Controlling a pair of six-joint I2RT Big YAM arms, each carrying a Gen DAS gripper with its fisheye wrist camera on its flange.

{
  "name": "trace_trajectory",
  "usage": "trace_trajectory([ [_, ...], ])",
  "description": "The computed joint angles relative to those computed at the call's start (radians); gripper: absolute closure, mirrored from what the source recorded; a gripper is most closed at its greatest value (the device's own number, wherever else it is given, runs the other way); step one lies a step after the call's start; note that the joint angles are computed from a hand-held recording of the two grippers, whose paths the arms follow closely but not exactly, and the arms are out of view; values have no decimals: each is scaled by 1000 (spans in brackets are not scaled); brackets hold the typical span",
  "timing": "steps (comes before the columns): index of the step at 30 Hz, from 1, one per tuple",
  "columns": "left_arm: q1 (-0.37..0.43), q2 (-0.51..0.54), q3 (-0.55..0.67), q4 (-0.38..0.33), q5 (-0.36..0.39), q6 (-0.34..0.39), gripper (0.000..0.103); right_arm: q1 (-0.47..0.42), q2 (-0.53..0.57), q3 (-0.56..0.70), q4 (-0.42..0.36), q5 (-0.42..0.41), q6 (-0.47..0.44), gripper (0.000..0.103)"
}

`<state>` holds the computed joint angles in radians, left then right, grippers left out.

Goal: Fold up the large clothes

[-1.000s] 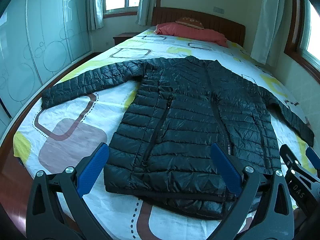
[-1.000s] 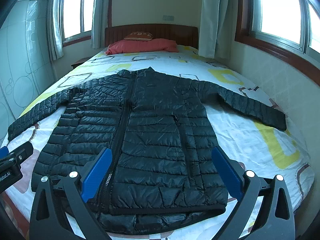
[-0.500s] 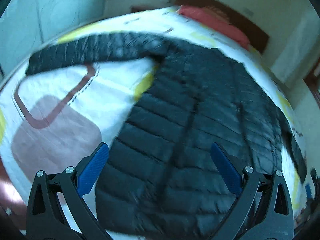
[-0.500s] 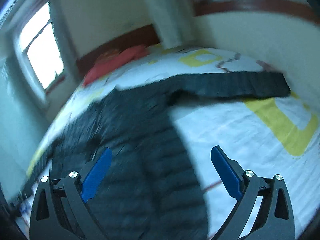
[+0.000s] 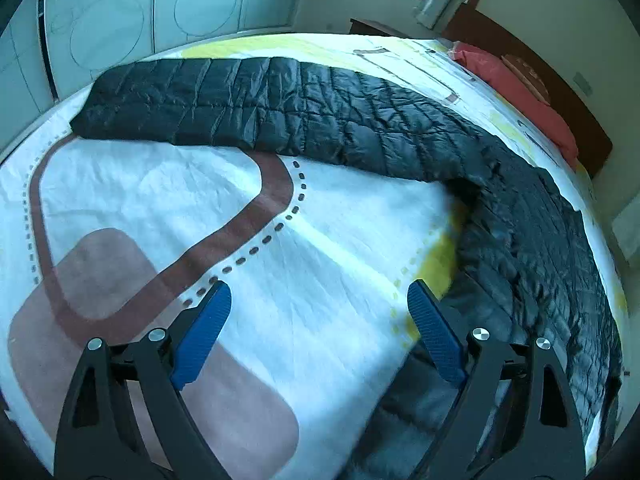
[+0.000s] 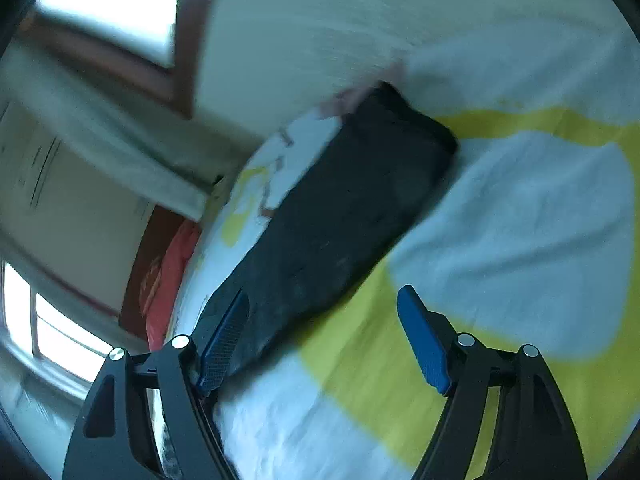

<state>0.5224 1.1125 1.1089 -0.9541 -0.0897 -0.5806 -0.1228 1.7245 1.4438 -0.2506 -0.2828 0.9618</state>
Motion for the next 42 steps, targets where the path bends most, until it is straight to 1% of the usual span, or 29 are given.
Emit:
trace_trajectory([
  [1, 14, 5, -7, 14, 18, -11, 13, -3, 6, 1, 19, 14, 5, 27],
  [2, 25, 10, -12, 19, 27, -23, 13, 1, 10, 8, 30, 53, -5, 27],
  [4, 45, 17, -26, 36, 36, -39, 13, 5, 30, 43, 28, 106, -27, 26],
  [5, 50, 12, -36, 48, 36, -38, 13, 0, 42, 53, 35, 118, -28, 25],
  [8, 50, 8, -40, 58, -1, -1, 11, -5, 79, 100, 30, 173, -30, 25],
  [11, 55, 1, -43, 62, -7, 1, 11, -8, 110, 148, 13, 214, -57, 25],
  [12, 56, 1, -43, 67, -13, 1, 11, -8, 119, 165, -1, 221, -74, 29],
  [13, 58, 0, -44, 68, -29, 3, 11, -10, 133, 191, -34, 220, -102, 54],
  [14, 65, -1, -44, 68, -47, 3, 11, -16, 161, 235, -81, 182, -114, 66],
  [15, 75, -3, -47, 76, -52, -2, 11, -21, 174, 251, -89, 149, -100, 85],
  [16, 84, -4, -51, 79, -51, -2, 11, -17, 167, 247, -84, 152, -102, 89],
  [17, 95, 2, -49, 75, -52, 3, 11, -10, 158, 244, -77, 163, -120, 89],
  [18, 103, 10, -45, 72, -67, 25, 11, 1, 140, 234, -67, 172, -148, 89],
  [21, 102, 19, -44, 78, -149, 72, 11, 52, 112, 250, -58, 188, -247, 89],
  [23, 111, 25, -46, 77, -171, 85, 11, 100, 95, 267, -50, 193, -299, 89],
  [25, 119, 35, -50, 79, -185, 98, 11, 147, 90, 295, -56, 187, -341, 89],
  [27, 111, 41, -48, 80, -211, 117, 9, 211, 101, 348, -80, 190, -404, 89],
  [28, 110, 45, -46, 74, -213, 117, 8, 252, 115, 390, -105, 190, -442, 89],
  [30, 109, 47, -47, 74, -221, 116, 5, 310, 142, 458, -156, 186, -489, 89],
  [34, 103, 55, -48, 79, -242, 124, 2, 437, 266, 674, -292, 174, -575, 89],
  [35, 102, 53, -53, 86, -243, 124, 2, 470, 290, 712, -316, 175, -597, 89],
  [39, 106, 39, -73, 113, -229, 121, 2, 568, 432, 939, -450, 159, -633, 89],
  [40, 104, 38, -76, 117, -234, 123, 2, 593, 475, 1009, -494, 156, -638, 89],
  [41, 101, 38, -77, 117, -241, 124, 2, 614, 488, 1029, -519, 154, -641, 89],
  [42, 98, 38, -78, 116, -247, 123, 2, 630, 531, 1099, -560, 148, -647, 89],
])
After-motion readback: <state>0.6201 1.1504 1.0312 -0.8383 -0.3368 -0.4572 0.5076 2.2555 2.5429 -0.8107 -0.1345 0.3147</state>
